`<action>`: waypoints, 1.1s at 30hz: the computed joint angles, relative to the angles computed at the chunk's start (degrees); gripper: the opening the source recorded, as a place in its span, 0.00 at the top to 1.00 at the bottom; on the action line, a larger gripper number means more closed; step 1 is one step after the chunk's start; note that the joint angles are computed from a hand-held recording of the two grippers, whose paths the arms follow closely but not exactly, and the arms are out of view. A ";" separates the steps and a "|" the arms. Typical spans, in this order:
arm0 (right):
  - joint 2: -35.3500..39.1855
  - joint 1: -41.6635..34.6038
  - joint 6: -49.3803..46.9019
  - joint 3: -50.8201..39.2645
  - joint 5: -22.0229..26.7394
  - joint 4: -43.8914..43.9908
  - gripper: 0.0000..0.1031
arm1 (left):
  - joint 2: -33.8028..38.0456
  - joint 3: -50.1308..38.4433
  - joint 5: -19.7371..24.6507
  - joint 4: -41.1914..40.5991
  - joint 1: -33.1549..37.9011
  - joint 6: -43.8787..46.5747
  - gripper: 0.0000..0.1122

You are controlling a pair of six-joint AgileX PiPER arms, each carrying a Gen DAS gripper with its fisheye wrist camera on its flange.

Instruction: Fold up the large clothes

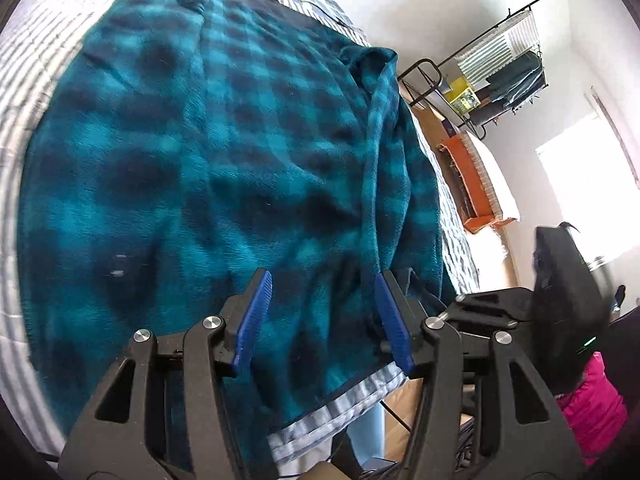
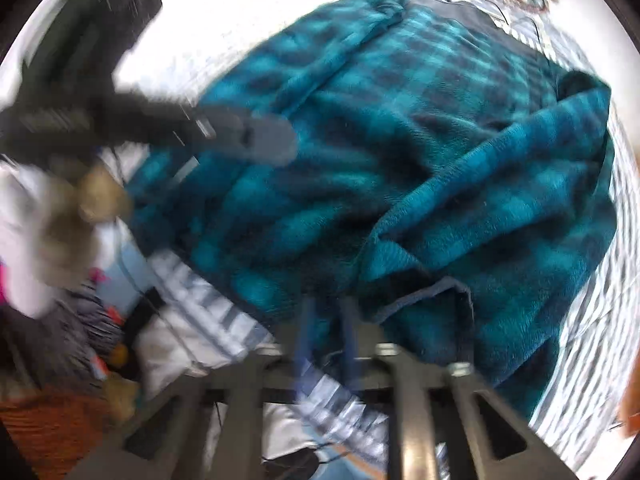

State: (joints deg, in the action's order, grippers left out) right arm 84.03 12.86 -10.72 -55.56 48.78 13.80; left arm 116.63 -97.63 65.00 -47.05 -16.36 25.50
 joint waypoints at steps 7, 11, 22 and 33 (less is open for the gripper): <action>-6.90 -13.42 -10.72 -0.75 6.48 8.39 0.63 | 3.56 -2.07 1.11 -1.43 -3.43 -1.85 0.55; -5.67 -19.42 -11.11 -5.76 7.86 7.75 0.62 | 6.20 -4.73 2.01 -1.45 -5.10 -4.27 0.57; 3.35 -28.45 -20.82 -8.23 11.51 17.21 0.75 | 10.02 -9.51 2.58 -1.50 -6.07 -6.55 0.58; 5.28 -25.22 -29.65 1.72 15.09 27.21 0.73 | 11.84 -11.89 3.70 -1.21 -5.28 -8.76 0.69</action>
State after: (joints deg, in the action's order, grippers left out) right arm 89.31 -12.36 -40.37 -53.84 63.86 41.01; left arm 128.48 -109.52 68.70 -48.25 -21.64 16.74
